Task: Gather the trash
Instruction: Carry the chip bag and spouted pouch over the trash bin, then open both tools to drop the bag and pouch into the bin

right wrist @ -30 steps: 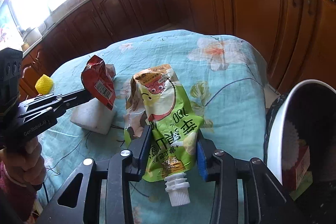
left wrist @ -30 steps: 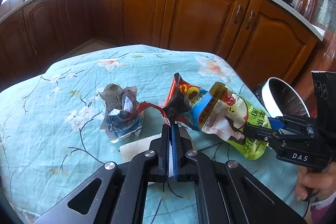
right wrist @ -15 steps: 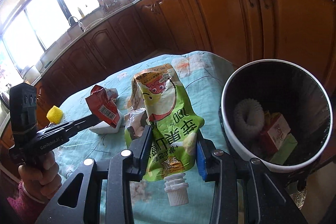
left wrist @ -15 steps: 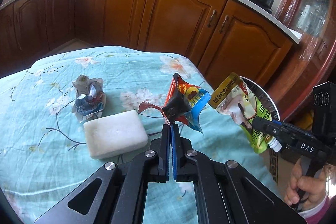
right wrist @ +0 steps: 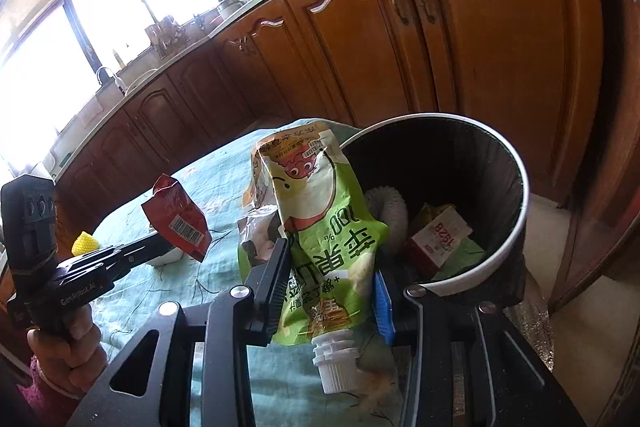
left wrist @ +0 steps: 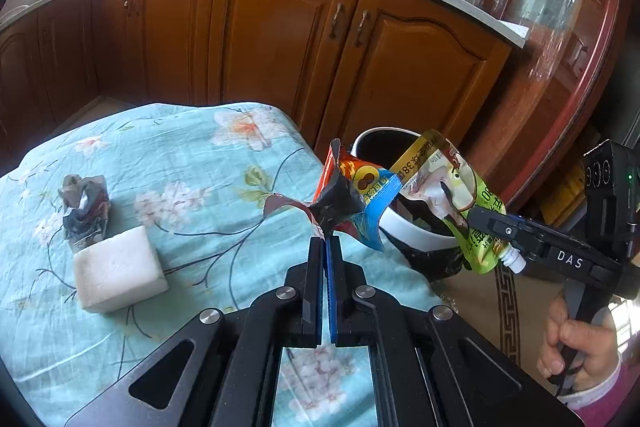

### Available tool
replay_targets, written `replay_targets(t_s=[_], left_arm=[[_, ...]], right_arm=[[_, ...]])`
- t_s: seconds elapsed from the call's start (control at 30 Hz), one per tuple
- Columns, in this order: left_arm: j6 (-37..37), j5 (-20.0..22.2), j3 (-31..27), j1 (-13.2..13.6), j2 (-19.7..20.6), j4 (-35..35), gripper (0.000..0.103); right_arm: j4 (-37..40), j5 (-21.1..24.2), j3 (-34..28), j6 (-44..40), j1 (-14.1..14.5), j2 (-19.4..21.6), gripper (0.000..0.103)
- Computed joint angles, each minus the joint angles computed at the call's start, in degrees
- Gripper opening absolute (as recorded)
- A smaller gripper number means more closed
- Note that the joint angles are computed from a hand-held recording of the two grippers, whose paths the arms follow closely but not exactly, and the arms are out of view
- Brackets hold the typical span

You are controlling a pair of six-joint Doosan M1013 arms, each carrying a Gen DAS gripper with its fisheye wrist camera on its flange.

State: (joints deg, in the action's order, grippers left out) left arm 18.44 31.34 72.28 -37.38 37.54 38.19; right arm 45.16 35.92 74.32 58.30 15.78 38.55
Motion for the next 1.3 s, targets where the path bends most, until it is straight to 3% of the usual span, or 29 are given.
replay_targets(t_s=[0.5,0.9,1.3], left_arm=[[17.21,4.50,-14.44,0.62,8.00,-11.61,0.000],[27.70,10.93,-27.41,2.05,15.45,-20.86,0.000],[31.59,17.85,-38.99,2.71,21.89,-24.35,0.001]], right_arm=[[-7.94,-3.86,-0.65,8.67,-1.57,0.48,0.038],[-14.26,-2.19,-4.39,14.25,-2.07,2.68,0.038],[-19.04,0.65,-7.78,18.31,-1.72,4.63,0.039]])
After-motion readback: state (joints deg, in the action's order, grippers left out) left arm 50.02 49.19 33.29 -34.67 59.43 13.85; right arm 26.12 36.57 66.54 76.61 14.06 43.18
